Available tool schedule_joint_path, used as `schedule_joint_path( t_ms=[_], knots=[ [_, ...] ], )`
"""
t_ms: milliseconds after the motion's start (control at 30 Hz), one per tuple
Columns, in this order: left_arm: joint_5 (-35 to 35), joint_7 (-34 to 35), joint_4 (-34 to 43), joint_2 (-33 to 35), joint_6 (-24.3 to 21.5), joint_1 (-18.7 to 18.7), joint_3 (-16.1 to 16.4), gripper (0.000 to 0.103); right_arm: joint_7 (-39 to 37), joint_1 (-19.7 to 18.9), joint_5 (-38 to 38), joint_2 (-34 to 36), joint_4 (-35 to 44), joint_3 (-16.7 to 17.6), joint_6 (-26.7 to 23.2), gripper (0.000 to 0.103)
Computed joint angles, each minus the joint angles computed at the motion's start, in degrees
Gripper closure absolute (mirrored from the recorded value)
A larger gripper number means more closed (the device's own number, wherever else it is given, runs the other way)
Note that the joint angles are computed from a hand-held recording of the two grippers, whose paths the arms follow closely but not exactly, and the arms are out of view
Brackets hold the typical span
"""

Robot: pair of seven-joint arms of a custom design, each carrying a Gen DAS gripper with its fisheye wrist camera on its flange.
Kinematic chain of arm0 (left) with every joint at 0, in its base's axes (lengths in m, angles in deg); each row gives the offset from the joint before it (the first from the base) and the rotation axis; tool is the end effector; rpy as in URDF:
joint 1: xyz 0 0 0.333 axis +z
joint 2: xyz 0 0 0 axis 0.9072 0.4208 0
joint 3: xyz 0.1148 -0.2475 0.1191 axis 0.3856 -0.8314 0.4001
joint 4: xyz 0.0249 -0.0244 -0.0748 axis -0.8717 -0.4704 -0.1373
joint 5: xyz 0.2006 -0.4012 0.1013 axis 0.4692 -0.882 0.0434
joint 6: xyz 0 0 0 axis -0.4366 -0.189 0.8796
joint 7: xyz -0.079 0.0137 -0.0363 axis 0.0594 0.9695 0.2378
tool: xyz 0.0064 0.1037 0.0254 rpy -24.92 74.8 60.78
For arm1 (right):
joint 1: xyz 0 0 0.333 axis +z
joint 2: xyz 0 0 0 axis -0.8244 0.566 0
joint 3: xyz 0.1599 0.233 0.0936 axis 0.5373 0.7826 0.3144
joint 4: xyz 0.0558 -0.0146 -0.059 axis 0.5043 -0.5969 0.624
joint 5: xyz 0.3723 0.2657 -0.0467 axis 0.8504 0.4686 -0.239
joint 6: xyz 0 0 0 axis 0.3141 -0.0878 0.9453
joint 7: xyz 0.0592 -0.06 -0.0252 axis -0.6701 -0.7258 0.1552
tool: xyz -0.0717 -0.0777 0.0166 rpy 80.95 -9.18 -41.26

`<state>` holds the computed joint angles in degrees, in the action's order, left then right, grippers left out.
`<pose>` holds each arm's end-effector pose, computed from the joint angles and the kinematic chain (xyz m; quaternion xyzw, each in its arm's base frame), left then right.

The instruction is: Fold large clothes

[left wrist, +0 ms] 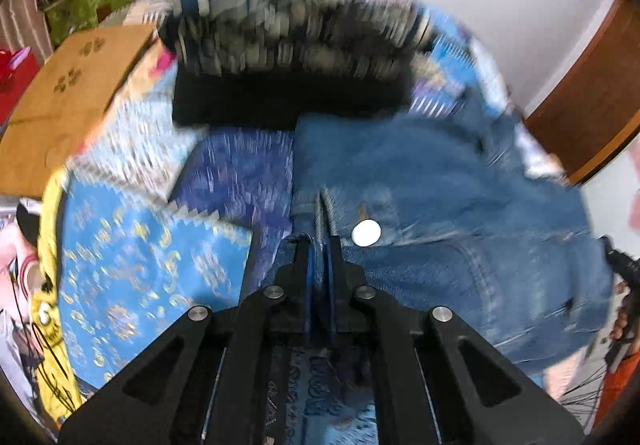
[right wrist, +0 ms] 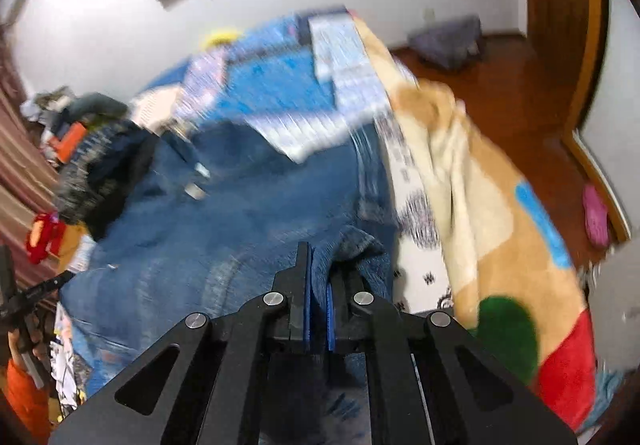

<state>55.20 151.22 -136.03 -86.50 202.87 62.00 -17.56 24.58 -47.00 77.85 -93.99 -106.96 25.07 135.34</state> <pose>0.4653 -0.0778 0.3146 -0.7450 0.6131 -0.2341 0.1199 0.4949 -0.0806 0.3701 -0.6537 0.6764 -0.0874 0.3278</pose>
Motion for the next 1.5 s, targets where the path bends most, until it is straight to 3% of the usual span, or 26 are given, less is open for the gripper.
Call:
schedule_joint_path(
  t_ms=[67,167,267,333,400,433,533,700,767,833,900,967,1100,1167,1233,1267,1333,1500],
  knots=[
    [3.84,-2.99,0.15,0.87,0.03,2.69,-3.19,0.098,-1.44,0.19,-0.09,-0.63,-0.73,0.23,1.84,0.098],
    [8.63,-5.48,-0.25,-1.89,-2.09,4.38,-5.50,0.094,-0.65,-0.82,-4.34,-4.49,-2.55,1.28,1.85,0.095],
    [10.24,-4.57,-1.52,-5.63,-3.52,3.16,-4.46,0.073,1.80,-1.51,-8.69,-7.16,-2.54,0.93,-1.62,0.092],
    [9.71,-3.83,-3.70,-9.74,-3.35,1.78,-3.70,0.049,2.16,-1.47,-9.87,-8.90,-2.88,-0.10,-3.19,0.088],
    [9.42,-3.96,-5.00,-12.02,-2.95,1.49,-3.96,0.043,2.41,-1.07,-10.12,-11.01,-4.03,-0.82,-3.62,0.078],
    [8.74,-3.29,-6.02,-13.72,-3.44,0.49,-3.20,0.043,2.29,-0.73,-9.90,-11.97,-4.63,-1.37,-3.29,0.067],
    [5.74,-0.44,-7.36,-15.51,-5.35,-2.72,-0.28,0.043,2.83,-1.14,-10.77,-16.82,-7.75,-2.39,-3.03,0.053],
    [0.40,2.96,-8.84,-14.59,-6.48,-5.98,2.26,0.043,4.83,-2.06,-13.44,-20.41,-10.32,-3.35,-6.45,0.046],
    [-3.47,5.61,-8.96,-13.28,-6.96,-8.59,4.94,0.043,5.13,-2.09,-14.28,-20.16,-10.78,-3.68,-7.95,0.046],
    [-10.30,11.28,-8.44,-11.59,-7.03,-13.43,10.24,0.043,4.89,-1.45,-13.94,-19.40,-10.82,-4.30,-8.67,0.046],
    [-15.62,14.74,-7.71,-9.91,-6.41,-16.01,12.55,0.043,5.39,-1.12,-13.34,-17.95,-10.60,-4.42,-9.79,0.046],
    [-19.26,17.14,-6.69,-7.78,-5.28,-17.05,12.99,0.043,4.71,-0.42,-11.76,-16.64,-10.43,-5.09,-11.08,0.046],
    [-21.64,18.64,-5.69,-6.20,-5.38,-15.04,9.84,0.043,4.32,-0.92,-11.14,-16.07,-11.26,-3.06,-10.87,0.046],
    [-21.13,19.23,-6.05,-7.12,-6.02,-13.38,7.85,0.054,3.28,-0.97,-11.67,-18.00,-12.28,-2.57,-10.75,0.055],
    [-19.13,19.15,-6.82,-9.10,-7.53,-11.67,5.92,0.081,2.74,-0.83,-11.39,-19.54,-12.70,-3.08,-11.41,0.075],
    [-19.11,20.14,-7.49,-10.65,-8.16,-11.86,6.13,0.086,2.53,-0.63,-10.96,-19.95,-12.75,-3.55,-11.73,0.078],
    [-20.45,22.78,-8.89,-14.67,-9.70,-13.17,7.62,0.092,1.80,-0.21,-10.00,-21.00,-12.38,-4.57,-13.59,0.087],
    [-24.70,28.03,-9.13,-21.05,-11.45,-15.56,10.35,0.093,-1.55,2.08,-5.39,-22.56,-10.34,-6.97,-15.84,0.091]
  ],
)
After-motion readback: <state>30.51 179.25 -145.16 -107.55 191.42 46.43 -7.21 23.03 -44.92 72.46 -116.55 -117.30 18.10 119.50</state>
